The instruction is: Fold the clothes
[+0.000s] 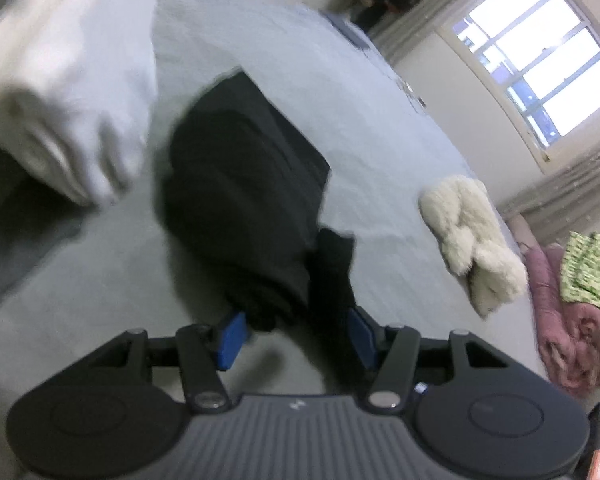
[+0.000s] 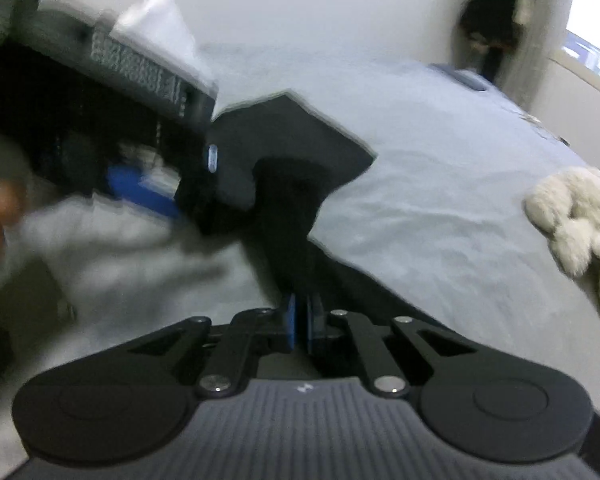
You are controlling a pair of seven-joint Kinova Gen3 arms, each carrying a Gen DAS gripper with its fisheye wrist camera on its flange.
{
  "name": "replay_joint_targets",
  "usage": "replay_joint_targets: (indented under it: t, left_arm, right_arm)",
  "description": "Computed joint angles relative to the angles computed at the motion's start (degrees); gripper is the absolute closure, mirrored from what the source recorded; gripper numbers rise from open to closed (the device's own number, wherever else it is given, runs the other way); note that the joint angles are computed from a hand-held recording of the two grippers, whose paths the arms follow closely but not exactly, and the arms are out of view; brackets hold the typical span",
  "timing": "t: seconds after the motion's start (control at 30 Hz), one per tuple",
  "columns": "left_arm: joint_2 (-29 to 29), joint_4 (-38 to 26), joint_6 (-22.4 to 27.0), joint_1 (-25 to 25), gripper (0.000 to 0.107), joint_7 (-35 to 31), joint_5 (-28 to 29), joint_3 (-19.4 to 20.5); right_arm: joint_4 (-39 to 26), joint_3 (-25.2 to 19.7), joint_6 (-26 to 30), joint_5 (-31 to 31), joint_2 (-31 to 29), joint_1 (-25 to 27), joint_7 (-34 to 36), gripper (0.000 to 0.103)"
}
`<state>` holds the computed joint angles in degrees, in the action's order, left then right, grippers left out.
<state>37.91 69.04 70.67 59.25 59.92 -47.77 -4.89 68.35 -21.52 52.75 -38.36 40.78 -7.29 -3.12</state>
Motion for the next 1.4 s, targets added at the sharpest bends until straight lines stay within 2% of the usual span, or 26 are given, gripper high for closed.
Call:
replay_joint_targets:
  t: [0.07,0.17,0.2,0.23,0.3,0.37,0.43,0.5,0.53,0.6,0.63,0.7,0.77,0.83,0.93,1.07,1.13,1.2,1.27,1.33,1.4]
  left_arm:
    - [0.16,0.25,-0.90,-0.74,0.050,0.87,0.46,0.21]
    - [1.73,-2.19,2.23,-1.86,0.054,-2.39,2.36,0.27]
    - [2.17,-2.65,2.78,-2.37,0.066,-3.90,2.71,0.30]
    - [2.54,-3.06,3.14,-3.06,0.087,-5.66,3.28,0.46]
    - [3.73,-5.23,5.58,-4.08,0.095,-9.11,4.65,0.46]
    - [5.68,-8.66,10.24,-4.19,0.096,-13.77,4.75,-0.47]
    - [7.30,-10.55,14.90,-4.84,0.096,-17.06,1.98,0.07]
    - [7.60,-9.55,18.57,-3.74,0.096,-16.62,1.51,-2.86]
    - [7.08,-7.84,19.03,-2.59,0.096,-15.00,2.66,-5.29]
    - [6.26,-6.00,19.24,-1.62,0.096,-13.50,4.81,-6.95]
    - [6.15,-5.99,19.34,-1.91,0.096,-14.14,5.02,-6.18]
    - [5.81,-7.49,19.65,-4.19,0.095,-18.03,4.66,-2.08]
    - [6.00,-10.26,20.82,-5.94,0.084,-22.48,4.17,1.46]
    - [6.30,-12.47,20.77,-4.99,0.062,-26.07,4.70,0.76]
    - [5.79,-12.80,18.01,-3.13,0.056,-27.75,3.86,0.24]
    - [6.08,-13.86,15.46,-3.71,0.051,-32.98,5.11,0.64]
    - [5.99,-13.40,14.14,-4.03,0.052,-34.10,6.37,0.57]
    - [4.99,-11.02,10.64,-3.66,0.052,-33.41,7.14,-0.21]
    - [5.00,-11.40,9.77,-3.74,0.058,-35.92,7.35,0.06]
    - [6.03,-14.32,11.93,-4.62,0.087,-40.58,8.11,1.34]
    - [7.12,-17.27,14.29,-5.29,0.092,-44.85,8.74,2.40]
  right_arm:
    - [-0.96,-0.48,1.22,-3.93,0.86,2.04,-4.05,0.099]
    - [-0.30,-0.86,2.14,-6.65,0.59,4.12,-5.81,0.098]
    - [0.05,-0.56,1.94,-7.12,0.31,4.25,-6.65,0.098]
    - [0.41,-0.06,1.51,-7.32,-0.07,4.09,-7.84,0.098]
    - [0.92,0.70,1.06,-7.32,-0.60,3.82,-10.05,0.098]
    - [1.24,1.49,1.54,-7.26,-0.81,3.45,-11.21,0.098]
    - [3.80,-0.09,-0.11,-7.09,-1.96,4.50,-8.79,0.098]
    - [5.51,-0.81,-0.13,-8.58,-2.35,5.08,-7.79,0.098]
    - [6.16,-0.71,0.06,-9.09,-2.53,4.93,-7.66,0.097]
    - [8.37,-1.12,-1.21,-8.13,-3.48,4.42,-4.64,0.096]
    - [9.49,-0.78,-1.74,-7.87,-4.06,3.81,-2.60,0.093]
    - [9.61,-1.16,-0.02,-5.21,-3.88,3.26,1.35,0.093]
    - [10.76,-1.48,0.13,-4.25,-4.13,3.03,5.26,0.092]
    - [10.40,-0.21,2.29,-4.61,-3.97,2.20,5.62,0.090]
    - [7.75,-1.01,8.55,-2.72,-2.65,3.06,5.57,0.090]
    - [7.99,0.87,8.89,-5.18,-3.65,4.04,7.70,0.090]
    - [7.07,2.93,7.38,-6.74,-3.90,4.77,4.14,0.088]
    - [5.58,4.77,5.92,-7.17,-3.81,5.72,-0.35,0.087]
    - [3.36,6.93,5.64,-6.96,-3.06,7.03,-3.84,0.087]
    - [3.07,6.53,2.94,-4.74,-2.90,9.42,-3.59,0.087]
    - [3.13,7.16,-0.55,-3.06,-2.64,10.08,-3.35,0.087]
